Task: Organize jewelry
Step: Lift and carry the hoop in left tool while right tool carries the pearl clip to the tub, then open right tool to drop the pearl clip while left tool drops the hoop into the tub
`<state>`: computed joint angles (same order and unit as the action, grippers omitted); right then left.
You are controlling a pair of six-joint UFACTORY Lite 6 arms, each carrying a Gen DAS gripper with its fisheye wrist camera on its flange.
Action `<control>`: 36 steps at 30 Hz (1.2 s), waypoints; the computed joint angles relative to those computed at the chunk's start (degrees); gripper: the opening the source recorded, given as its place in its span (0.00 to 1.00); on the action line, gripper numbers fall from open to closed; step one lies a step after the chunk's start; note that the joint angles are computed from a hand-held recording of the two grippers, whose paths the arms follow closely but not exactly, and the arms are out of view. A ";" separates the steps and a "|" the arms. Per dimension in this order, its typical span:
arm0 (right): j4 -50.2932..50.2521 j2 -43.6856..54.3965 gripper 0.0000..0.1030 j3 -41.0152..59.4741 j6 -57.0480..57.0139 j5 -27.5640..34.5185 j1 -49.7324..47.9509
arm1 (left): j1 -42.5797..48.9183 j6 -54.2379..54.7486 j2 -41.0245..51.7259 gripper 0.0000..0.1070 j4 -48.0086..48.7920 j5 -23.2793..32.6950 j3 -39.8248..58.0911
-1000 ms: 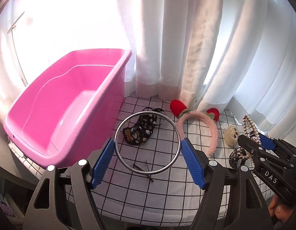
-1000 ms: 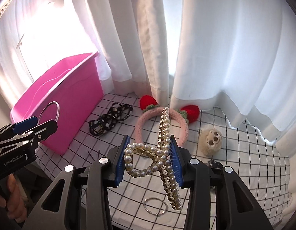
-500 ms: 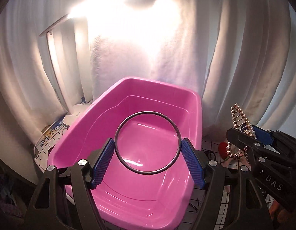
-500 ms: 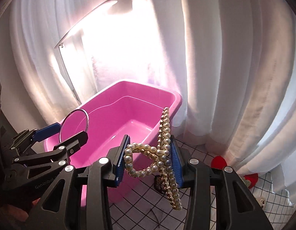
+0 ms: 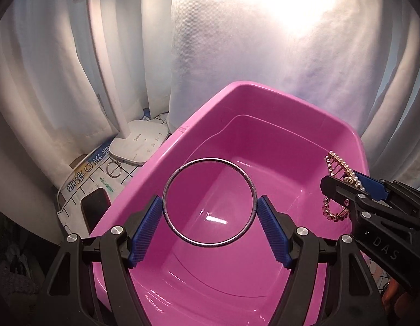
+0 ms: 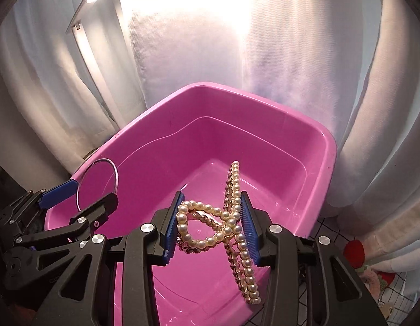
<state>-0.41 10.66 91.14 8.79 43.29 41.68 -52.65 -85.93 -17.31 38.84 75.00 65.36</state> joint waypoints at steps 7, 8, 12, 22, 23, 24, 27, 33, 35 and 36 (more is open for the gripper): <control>-1.17 7.05 0.41 7.69 2.09 4.58 0.14 | 6.19 3.07 -2.58 0.66 -4.51 -5.38 -4.87; -1.35 7.31 0.47 8.16 2.21 4.74 0.09 | 6.73 3.36 -2.79 0.67 -5.07 -5.94 -5.27; -3.75 8.48 0.56 10.87 3.35 5.71 0.42 | 8.26 4.11 -3.27 0.69 -6.37 -7.08 -5.77; -4.15 4.67 0.56 8.62 3.65 5.98 -1.14 | 7.18 3.05 -2.57 0.87 -6.36 -4.46 -4.43; -4.43 3.99 0.56 7.92 4.36 5.76 -0.87 | 6.80 2.52 -2.73 0.88 -6.30 -3.99 -4.45; -4.30 3.04 0.56 6.97 4.48 5.47 -1.00 | 6.28 1.92 -2.85 0.88 -6.19 -3.57 -4.43; -4.06 -1.09 0.56 2.75 4.79 4.07 -1.60 | 3.84 -0.09 -2.74 0.88 -5.58 -1.91 -3.84; -0.48 -15.19 0.56 -9.44 1.13 3.02 -6.54 | -5.51 -5.58 0.29 0.88 -2.60 3.37 1.66; 0.61 -21.85 0.57 -14.70 -0.81 3.38 -9.24 | -9.18 -7.36 2.46 0.88 -1.52 5.26 4.32; 1.26 -25.28 0.57 -17.49 -1.70 3.77 -10.78 | -10.81 -8.27 3.54 0.88 -1.20 5.73 5.57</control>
<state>0.85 -14.62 73.65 7.08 47.06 30.90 -63.47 -94.19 -13.77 37.64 80.73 70.93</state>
